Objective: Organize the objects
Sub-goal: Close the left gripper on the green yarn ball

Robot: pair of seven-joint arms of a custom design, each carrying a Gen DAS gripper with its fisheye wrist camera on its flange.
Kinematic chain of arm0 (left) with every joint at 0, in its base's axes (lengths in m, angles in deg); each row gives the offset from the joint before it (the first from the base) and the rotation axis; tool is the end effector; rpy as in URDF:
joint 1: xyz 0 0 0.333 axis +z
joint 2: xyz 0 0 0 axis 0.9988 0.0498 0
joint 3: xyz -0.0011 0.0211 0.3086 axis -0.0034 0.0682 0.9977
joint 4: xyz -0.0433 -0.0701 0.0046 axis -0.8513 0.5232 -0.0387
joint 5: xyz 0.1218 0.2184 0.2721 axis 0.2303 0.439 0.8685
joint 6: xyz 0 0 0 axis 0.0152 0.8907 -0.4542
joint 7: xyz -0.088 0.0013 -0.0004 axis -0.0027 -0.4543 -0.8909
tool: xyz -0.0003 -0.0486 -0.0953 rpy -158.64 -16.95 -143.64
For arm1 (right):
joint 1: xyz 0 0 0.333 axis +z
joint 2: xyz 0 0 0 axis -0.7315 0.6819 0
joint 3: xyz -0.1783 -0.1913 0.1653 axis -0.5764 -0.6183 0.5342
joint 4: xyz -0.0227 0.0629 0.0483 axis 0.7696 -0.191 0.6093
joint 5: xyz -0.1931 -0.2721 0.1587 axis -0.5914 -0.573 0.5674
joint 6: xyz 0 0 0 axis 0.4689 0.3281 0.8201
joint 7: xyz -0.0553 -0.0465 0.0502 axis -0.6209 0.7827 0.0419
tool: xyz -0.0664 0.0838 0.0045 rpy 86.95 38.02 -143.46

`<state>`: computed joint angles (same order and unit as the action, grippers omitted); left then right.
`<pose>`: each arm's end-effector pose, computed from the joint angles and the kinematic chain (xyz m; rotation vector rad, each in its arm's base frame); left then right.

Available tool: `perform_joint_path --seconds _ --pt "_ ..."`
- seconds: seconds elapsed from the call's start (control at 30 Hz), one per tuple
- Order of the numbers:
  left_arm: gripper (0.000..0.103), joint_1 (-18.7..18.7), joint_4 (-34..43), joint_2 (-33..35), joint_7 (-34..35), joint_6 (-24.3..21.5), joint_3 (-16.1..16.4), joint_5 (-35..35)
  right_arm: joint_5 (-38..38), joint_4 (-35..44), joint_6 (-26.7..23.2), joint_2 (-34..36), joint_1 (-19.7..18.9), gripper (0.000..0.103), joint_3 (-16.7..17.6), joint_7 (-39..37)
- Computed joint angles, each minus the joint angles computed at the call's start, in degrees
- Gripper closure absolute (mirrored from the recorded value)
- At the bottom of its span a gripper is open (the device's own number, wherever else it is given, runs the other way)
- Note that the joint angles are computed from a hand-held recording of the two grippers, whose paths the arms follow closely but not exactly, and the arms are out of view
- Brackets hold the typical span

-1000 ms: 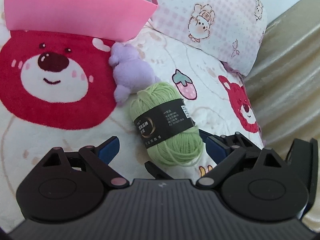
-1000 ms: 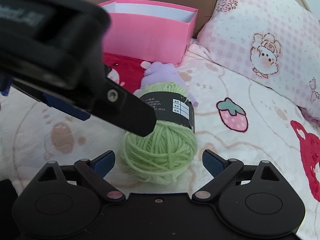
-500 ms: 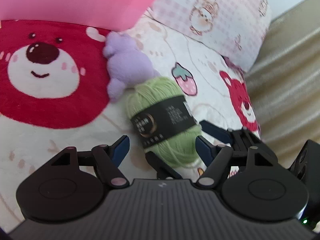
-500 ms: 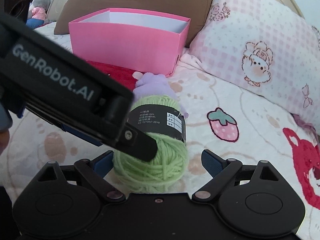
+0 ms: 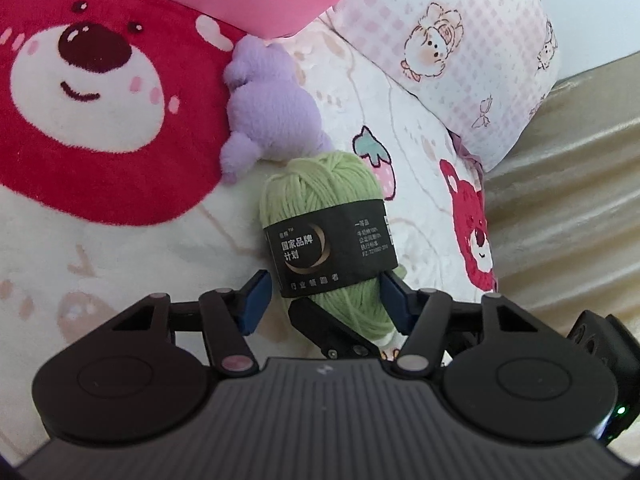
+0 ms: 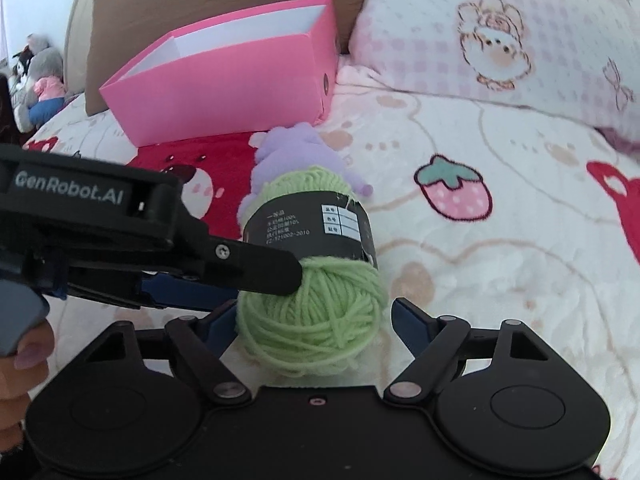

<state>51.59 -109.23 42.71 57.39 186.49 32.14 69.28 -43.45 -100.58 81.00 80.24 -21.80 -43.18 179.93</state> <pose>0.5882 -0.4594 0.4066 2.3599 -1.3755 1.3155 0.5894 0.3185 0.4172 -1.9686 1.4785 -0.4064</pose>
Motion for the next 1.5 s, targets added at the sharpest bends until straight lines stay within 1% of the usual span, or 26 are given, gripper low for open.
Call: perform_joint_path --seconds 0.03,0.07,0.1,0.13,0.2,0.23,0.3,0.37,0.43,0.47,0.57,0.63,0.67,0.7,0.8,0.83,0.9,0.97,1.03,1.1,1.17,1.23,1.5 --pt "0.046 -0.1 0.1 0.1 -0.4 0.3 0.1 -0.2 0.8 0.4 -0.1 0.3 -0.7 0.025 0.8 -0.6" --pt "0.047 -0.4 0.0 0.3 -1.0 0.8 0.5 -0.3 1.0 0.5 -0.2 0.3 -0.6 0.027 0.8 -0.6" --pt "0.049 -0.5 0.0 0.4 -1.3 1.1 0.6 -0.4 0.8 0.3 -0.2 0.1 -0.2 0.032 0.3 0.0" --pt "0.050 -0.4 0.0 0.5 -1.4 1.5 0.5 -0.6 0.9 0.0 -0.1 -0.3 0.2 0.034 -0.1 1.1" --pt "0.059 0.9 -1.0 0.1 -0.1 3.0 -1.3 -1.2 2.5 -0.9 0.5 -1.3 -0.3 0.038 0.7 2.0" --pt "0.060 1.3 -1.5 -0.3 0.7 3.5 -1.8 -1.3 2.3 -1.3 0.5 -1.7 0.2 0.039 0.3 2.9" --pt "0.061 1.6 -2.5 -1.3 1.8 3.2 -2.4 -2.0 3.6 -2.1 1.0 -2.2 -0.5 0.041 1.4 3.2" --pt "0.061 1.7 -3.4 -2.3 2.7 2.5 -2.6 -2.3 4.4 -2.3 0.7 -2.5 -0.6 0.041 2.0 3.3" --pt "0.061 1.0 -4.2 -3.3 2.5 1.7 -1.9 -2.3 3.1 -2.7 1.0 -2.9 0.3 0.041 1.4 3.4" --pt "0.060 0.6 -4.7 -3.7 2.1 1.5 -1.4 -2.2 2.6 -2.8 1.0 -3.0 0.4 0.041 1.4 3.1" --pt "0.060 0.1 -6.2 -5.0 0.8 0.6 -0.8 -1.9 3.7 -2.3 -0.3 -2.9 -0.3 0.041 2.7 1.6" --pt "0.060 -0.1 -7.4 -5.7 -0.4 0.8 -0.6 -1.8 3.3 -2.2 -0.6 -3.0 0.1 0.041 2.6 1.2" --pt "0.060 0.2 -7.9 -6.1 -0.6 0.8 -0.9 -1.7 3.7 -2.2 -0.8 -3.1 -0.4 0.040 3.1 0.2" --pt "0.060 0.6 -8.5 -6.5 -0.4 0.7 -1.5 -1.7 5.0 -2.2 -1.1 -3.2 -1.6 0.039 4.6 -2.2" --pt "0.060 1.1 -10.0 -7.8 0.0 0.6 -2.3 -1.3 7.2 -2.3 -1.9 -3.6 -2.6 0.038 6.1 -6.2" --pt "0.060 0.8 -10.8 -8.4 -0.4 0.9 -1.9 -1.0 7.9 -2.3 -2.2 -3.7 -2.8 0.038 6.4 -7.3" --pt "0.060 -0.8 -12.8 -9.7 -2.2 1.7 0.0 0.0 9.4 -2.0 -2.7 -3.6 -2.9 0.038 7.1 -9.3" --pt "0.059 -1.1 -14.4 -10.8 -3.3 1.8 0.5 0.6 9.7 -1.5 -3.3 -3.4 -2.3 0.038 7.0 -10.5" --pt "0.059 -0.2 -16.2 -11.8 -4.0 2.6 -0.4 0.2 8.8 -1.1 -3.8 -3.4 -1.1 0.038 6.2 -10.6" --pt "0.059 -1.4 -17.6 -12.7 -5.9 3.2 1.1 0.5 9.1 -0.9 -3.7 -3.4 -0.7 0.038 6.1 -10.9" --pt "0.059 -2.4 -18.0 -13.5 -7.3 2.1 2.2 1.6 10.9 -0.4 -4.5 -3.3 -1.4 0.038 7.1 -12.2" --pt "0.059 -3.4 -18.5 -14.1 -9.3 2.2 3.4 3.1 10.6 -0.4 -4.6 -3.4 -0.7 0.038 6.6 -12.2" --pt "0.059 -1.6 -20.0 -16.5 -11.4 0.9 2.0 6.8 8.9 0.7 -4.9 -3.6 1.2 0.038 5.5 -11.0"
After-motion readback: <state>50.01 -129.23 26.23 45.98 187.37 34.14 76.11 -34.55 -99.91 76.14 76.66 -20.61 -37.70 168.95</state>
